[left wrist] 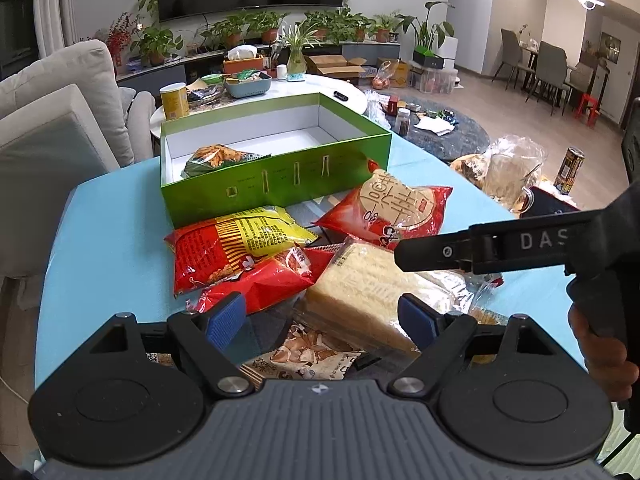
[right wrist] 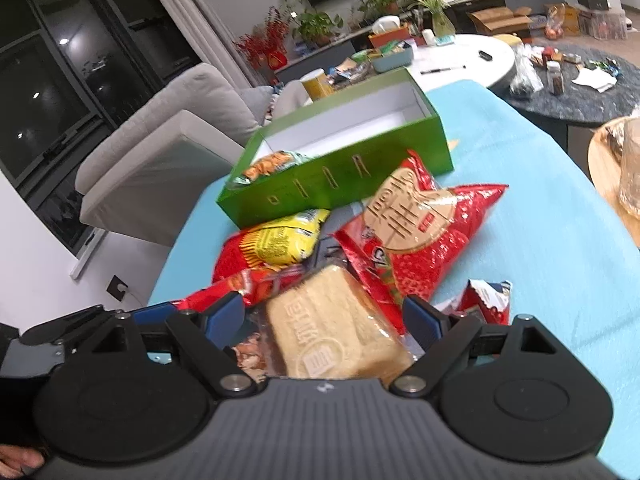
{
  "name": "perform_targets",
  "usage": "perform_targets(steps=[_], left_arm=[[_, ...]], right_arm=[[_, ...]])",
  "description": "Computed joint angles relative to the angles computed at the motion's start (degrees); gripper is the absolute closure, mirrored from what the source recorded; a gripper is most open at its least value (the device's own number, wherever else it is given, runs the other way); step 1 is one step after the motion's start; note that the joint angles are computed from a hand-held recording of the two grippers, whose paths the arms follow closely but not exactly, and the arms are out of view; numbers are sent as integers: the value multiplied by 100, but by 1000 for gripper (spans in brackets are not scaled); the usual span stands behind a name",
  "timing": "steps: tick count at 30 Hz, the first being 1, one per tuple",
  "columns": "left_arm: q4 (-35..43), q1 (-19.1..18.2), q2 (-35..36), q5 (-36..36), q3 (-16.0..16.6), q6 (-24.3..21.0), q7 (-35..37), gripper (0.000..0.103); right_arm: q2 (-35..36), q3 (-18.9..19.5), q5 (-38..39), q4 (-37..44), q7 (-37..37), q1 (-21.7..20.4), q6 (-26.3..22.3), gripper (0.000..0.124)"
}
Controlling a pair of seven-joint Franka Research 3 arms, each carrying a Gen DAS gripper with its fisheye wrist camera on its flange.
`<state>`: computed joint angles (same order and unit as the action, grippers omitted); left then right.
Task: Organize snacks
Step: 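Move the right gripper back to the wrapped bread loaf, then grasp the wrapped bread loaf with the right gripper and lift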
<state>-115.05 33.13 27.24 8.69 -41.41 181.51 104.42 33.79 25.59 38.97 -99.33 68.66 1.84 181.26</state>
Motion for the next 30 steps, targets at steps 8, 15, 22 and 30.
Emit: perform_targets(steps=[8, 15, 22, 30], left_arm=[[14, -331, -80, -74, 380, -126, 2, 21], [-75, -688, -238, -245, 897, -59, -72, 22], [-143, -219, -210, -277, 444, -90, 89, 21], [-107, 399, 36, -554, -418, -390, 755, 22]], right_arm=[[78, -29, 275, 132, -29, -78, -567, 27], [-110, 35, 896, 79, -599, -127, -1249, 27], [-357, -137, 1569, -50, -1280, 42, -1398, 27], [-363, -763, 1816, 78, -1041, 503, -1606, 28]])
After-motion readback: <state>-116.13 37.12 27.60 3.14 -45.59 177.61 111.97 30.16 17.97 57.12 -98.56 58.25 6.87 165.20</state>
